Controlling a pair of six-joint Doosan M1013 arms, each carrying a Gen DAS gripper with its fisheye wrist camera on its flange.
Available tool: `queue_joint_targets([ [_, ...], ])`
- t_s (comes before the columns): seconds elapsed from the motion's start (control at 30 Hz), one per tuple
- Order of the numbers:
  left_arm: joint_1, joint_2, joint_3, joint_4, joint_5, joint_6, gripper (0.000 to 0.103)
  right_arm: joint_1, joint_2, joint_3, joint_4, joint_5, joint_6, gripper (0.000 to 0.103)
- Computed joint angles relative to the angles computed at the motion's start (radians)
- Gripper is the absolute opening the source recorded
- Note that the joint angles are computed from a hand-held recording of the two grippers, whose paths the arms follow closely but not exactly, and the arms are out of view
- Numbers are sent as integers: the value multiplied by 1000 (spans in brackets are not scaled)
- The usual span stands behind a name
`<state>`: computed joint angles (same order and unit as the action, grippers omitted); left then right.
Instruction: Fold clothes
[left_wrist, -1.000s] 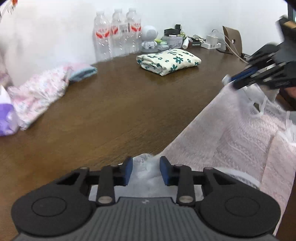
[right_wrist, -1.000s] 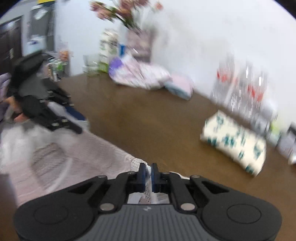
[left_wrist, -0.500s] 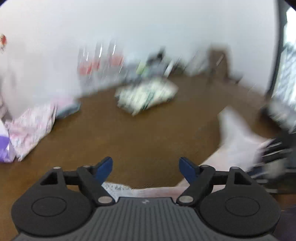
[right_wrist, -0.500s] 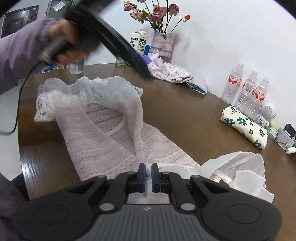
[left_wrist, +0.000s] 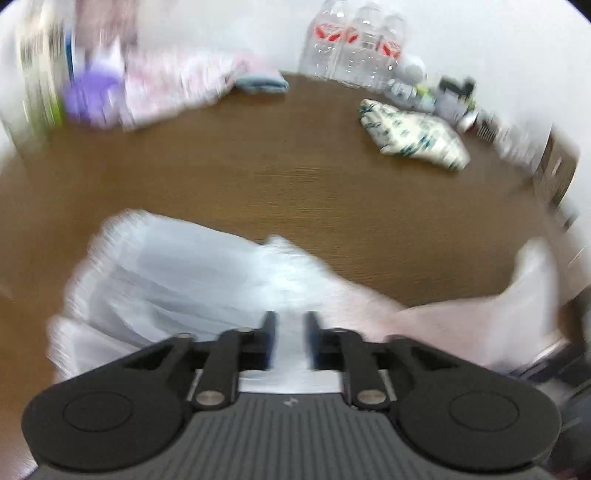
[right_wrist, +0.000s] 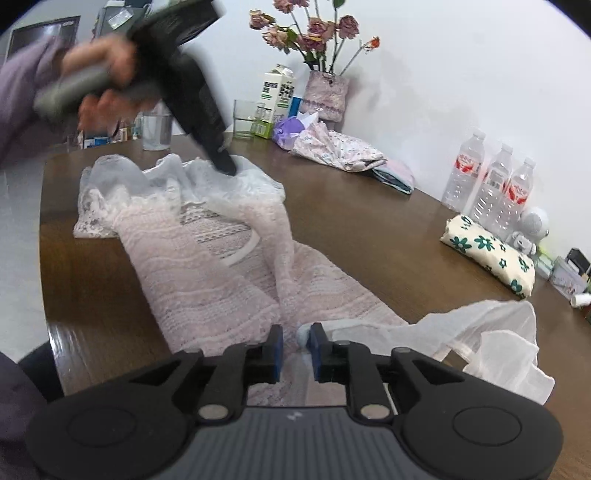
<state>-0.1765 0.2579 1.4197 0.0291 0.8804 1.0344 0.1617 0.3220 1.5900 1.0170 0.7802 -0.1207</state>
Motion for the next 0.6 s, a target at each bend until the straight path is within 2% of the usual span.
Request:
queue_joint_targets([
  [0.03, 13, 20, -39, -66, 26, 9, 66, 0, 0, 3, 8, -2, -17, 16],
  [0.07, 24, 45, -82, -119, 60, 22, 69, 0, 0, 5, 15, -2, -30, 16],
  [0.1, 26, 85, -141, -130, 129, 32, 68, 0, 2, 3, 19, 3, -29, 16],
  [0.13, 22, 136, -216, -107, 229, 16, 66, 0, 4, 0, 19, 6, -24, 16],
  [0.17, 13, 194, -296, -54, 347, -21, 54, 0, 6, -3, 17, 9, -16, 16],
  [0.23, -12, 282, -408, 48, 529, -40, 36, 0, 8, -7, 17, 14, -7, 16],
  [0.27, -23, 313, -444, 81, 595, -45, 33, -1, 9, -8, 19, 16, -6, 16],
  [0.3, -31, 323, -455, 98, 609, -53, 33, -2, 10, -8, 26, 19, -6, 16],
  [0.33, -37, 325, -458, 112, 606, -66, 27, -4, 11, -7, 33, 22, -7, 16],
  [0.37, -42, 323, -454, 124, 594, -83, 15, -6, 12, -6, 40, 24, -8, 16],
  [0.43, -57, 293, -405, 162, 525, -126, 4, -8, 14, -5, 54, 30, -9, 16],
  [0.47, -67, 272, -369, 194, 476, -148, 2, -9, 14, -4, 58, 32, -11, 16],
  [0.53, -94, 196, -248, 291, 322, -284, 1, -12, 15, -3, 69, 37, -14, 16],
  [0.6, -120, 72, -52, 458, 63, -546, 1, -16, 16, -2, 80, 47, -19, 16],
])
